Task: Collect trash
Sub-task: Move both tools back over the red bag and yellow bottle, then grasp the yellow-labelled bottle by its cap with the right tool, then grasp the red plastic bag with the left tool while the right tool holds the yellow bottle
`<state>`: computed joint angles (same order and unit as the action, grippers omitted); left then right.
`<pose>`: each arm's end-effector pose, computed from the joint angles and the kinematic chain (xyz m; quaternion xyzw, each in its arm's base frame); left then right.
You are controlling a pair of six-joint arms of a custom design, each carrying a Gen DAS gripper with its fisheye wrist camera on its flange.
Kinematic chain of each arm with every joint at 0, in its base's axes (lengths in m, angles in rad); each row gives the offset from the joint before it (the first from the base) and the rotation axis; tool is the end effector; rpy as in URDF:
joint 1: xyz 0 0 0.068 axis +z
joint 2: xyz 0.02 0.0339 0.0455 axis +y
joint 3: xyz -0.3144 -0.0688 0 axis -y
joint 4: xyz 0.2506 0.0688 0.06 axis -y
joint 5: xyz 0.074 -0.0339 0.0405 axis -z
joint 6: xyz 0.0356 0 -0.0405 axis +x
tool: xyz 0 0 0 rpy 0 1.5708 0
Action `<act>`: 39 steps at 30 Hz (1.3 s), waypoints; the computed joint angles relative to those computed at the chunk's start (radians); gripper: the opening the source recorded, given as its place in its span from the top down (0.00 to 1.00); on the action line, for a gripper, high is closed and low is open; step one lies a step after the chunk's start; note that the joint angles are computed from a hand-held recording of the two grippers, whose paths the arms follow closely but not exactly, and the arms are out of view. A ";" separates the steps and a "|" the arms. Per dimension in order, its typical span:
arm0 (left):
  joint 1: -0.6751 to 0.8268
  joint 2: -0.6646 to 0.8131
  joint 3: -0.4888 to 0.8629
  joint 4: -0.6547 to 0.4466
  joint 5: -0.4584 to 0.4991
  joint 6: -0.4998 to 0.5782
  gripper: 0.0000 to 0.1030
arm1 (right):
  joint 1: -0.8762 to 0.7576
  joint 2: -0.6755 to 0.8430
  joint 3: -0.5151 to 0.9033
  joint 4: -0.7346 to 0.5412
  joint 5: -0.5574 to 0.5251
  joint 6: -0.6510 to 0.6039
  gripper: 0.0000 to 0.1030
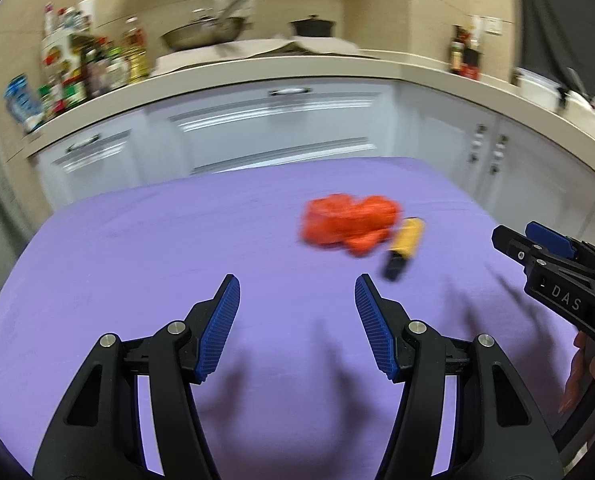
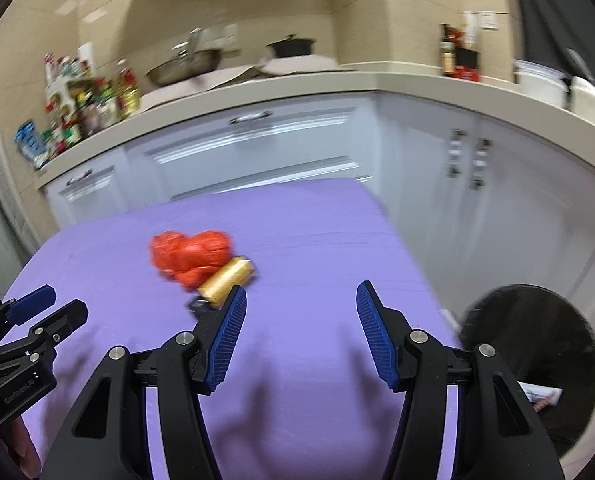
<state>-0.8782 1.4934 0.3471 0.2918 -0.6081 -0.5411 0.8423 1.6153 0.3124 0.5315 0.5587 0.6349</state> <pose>0.1570 -0.1574 0.1455 0.0464 0.8985 -0.0052 0.4364 0.1691 0.1612 0.1292 0.0151 0.8918 0.0640 0.4476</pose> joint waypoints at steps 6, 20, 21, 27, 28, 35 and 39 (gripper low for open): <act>0.177 -0.082 -0.110 0.057 0.069 0.067 0.43 | 0.011 0.138 0.144 -0.039 -0.042 0.010 0.45; 0.505 -0.087 -0.207 0.221 0.285 0.225 0.43 | -0.030 0.293 0.358 -0.269 -0.122 0.062 0.45; 0.511 -0.087 -0.210 0.229 0.293 0.231 0.43 | -0.031 0.295 0.361 -0.274 -0.124 0.065 0.45; 0.540 -0.086 -0.211 0.238 0.316 0.241 0.43 | -0.040 0.298 0.363 -0.299 -0.124 0.068 0.45; 0.546 -0.086 -0.211 0.241 0.318 0.243 0.43 | -0.043 0.295 0.357 -0.298 -0.125 0.067 0.45; 0.582 -0.074 -0.220 0.261 0.342 0.250 0.43 | -0.052 0.277 0.324 -0.261 -0.134 0.046 0.65; 0.561 -0.067 -0.217 0.259 0.337 0.238 0.43 | -0.054 0.271 0.310 -0.235 -0.142 0.032 0.76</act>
<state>-0.3172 1.4263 0.1302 0.5509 -0.2710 -0.3033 0.7888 1.8858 0.6228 0.2964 0.4165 0.6670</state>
